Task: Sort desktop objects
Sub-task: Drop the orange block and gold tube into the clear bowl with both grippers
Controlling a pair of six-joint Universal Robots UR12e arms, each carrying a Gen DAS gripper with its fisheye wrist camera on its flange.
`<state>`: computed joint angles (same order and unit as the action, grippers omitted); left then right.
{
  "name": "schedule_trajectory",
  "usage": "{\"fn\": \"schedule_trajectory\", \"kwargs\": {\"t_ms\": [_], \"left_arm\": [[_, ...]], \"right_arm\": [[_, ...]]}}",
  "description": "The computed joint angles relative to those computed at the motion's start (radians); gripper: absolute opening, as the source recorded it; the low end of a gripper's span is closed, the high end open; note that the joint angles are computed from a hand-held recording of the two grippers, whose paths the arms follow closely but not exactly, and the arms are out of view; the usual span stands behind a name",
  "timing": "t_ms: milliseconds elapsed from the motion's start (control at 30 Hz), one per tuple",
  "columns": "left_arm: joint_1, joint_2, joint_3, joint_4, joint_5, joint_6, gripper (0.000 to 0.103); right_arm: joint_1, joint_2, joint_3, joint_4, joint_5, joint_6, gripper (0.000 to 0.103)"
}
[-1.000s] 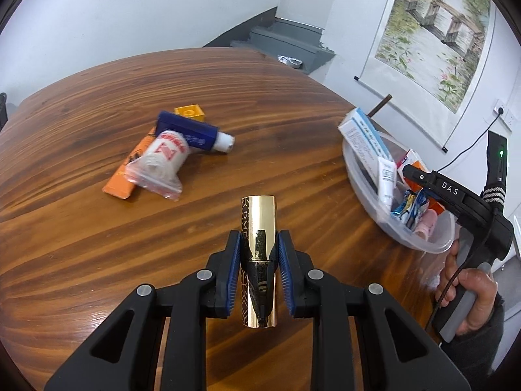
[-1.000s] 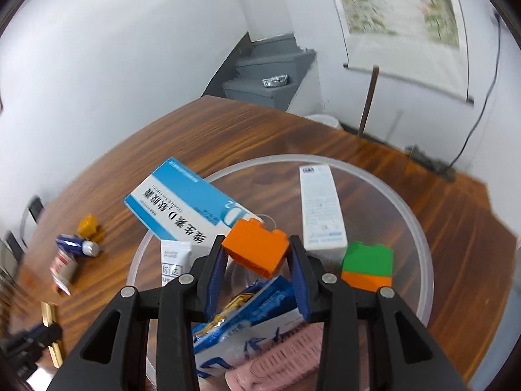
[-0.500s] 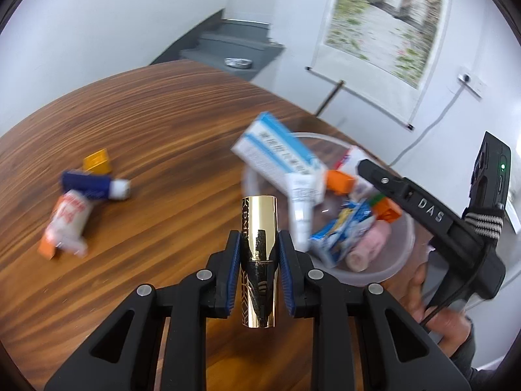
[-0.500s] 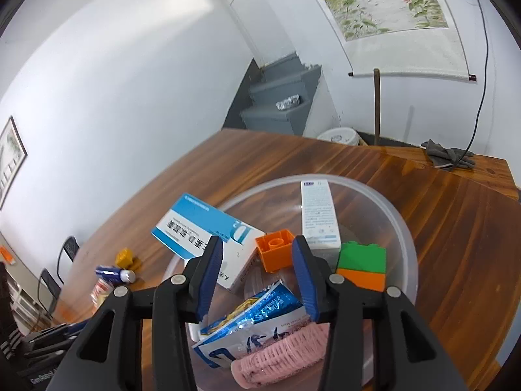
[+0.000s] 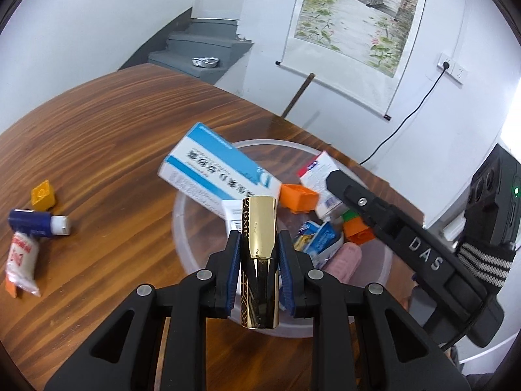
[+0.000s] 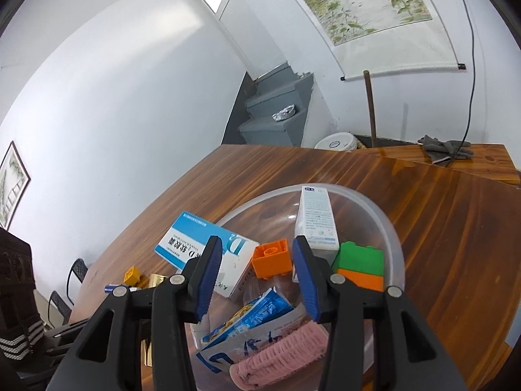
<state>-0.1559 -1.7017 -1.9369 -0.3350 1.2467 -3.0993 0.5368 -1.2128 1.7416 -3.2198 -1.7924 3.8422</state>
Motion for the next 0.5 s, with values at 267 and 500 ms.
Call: {"fn": "schedule_trajectory", "kwargs": {"t_ms": [267, 500], "left_arm": [[0.008, -0.013, 0.015, -0.036, -0.087, 0.016, 0.026], [0.03, 0.009, -0.012, 0.036, -0.081, -0.061, 0.045]], "right_arm": [[0.003, -0.001, -0.002, 0.008, -0.01, 0.004, 0.049], [0.005, -0.004, -0.001, 0.011, -0.012, 0.004, 0.049]]}}
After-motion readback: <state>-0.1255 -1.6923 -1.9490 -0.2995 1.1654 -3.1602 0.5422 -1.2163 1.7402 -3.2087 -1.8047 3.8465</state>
